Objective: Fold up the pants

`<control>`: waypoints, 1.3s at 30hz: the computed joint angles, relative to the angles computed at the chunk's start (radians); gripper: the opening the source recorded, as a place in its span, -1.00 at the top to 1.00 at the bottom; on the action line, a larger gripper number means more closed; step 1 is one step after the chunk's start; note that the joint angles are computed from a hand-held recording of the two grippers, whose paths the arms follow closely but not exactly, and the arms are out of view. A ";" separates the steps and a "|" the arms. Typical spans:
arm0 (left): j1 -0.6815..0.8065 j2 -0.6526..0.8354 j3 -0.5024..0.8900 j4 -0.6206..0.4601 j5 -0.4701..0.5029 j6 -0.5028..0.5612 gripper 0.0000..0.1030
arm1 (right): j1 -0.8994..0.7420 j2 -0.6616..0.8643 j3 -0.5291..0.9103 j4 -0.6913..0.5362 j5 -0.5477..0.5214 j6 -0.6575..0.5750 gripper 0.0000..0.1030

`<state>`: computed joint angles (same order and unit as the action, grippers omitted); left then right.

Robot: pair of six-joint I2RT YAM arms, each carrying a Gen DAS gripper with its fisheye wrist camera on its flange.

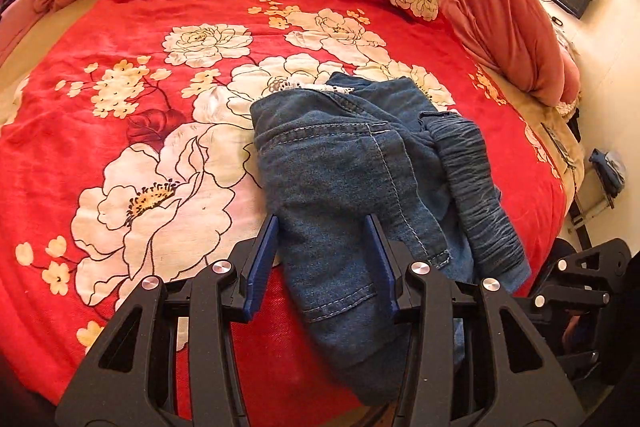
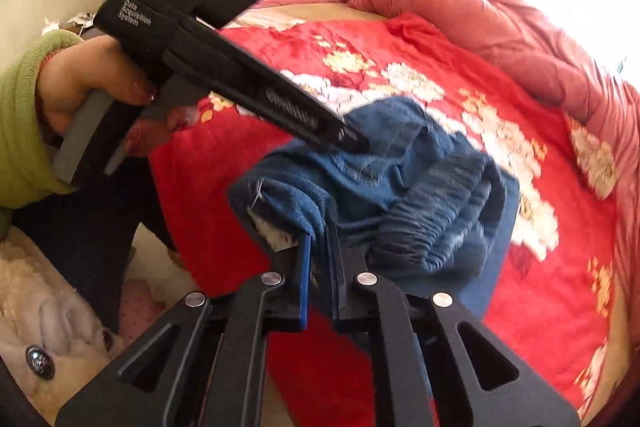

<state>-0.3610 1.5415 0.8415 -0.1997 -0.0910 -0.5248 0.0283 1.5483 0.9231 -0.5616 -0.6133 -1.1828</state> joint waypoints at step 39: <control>-0.045 -0.082 -0.023 -0.041 -0.119 -0.018 -0.13 | -0.180 0.228 0.351 -0.042 -0.105 0.606 -0.79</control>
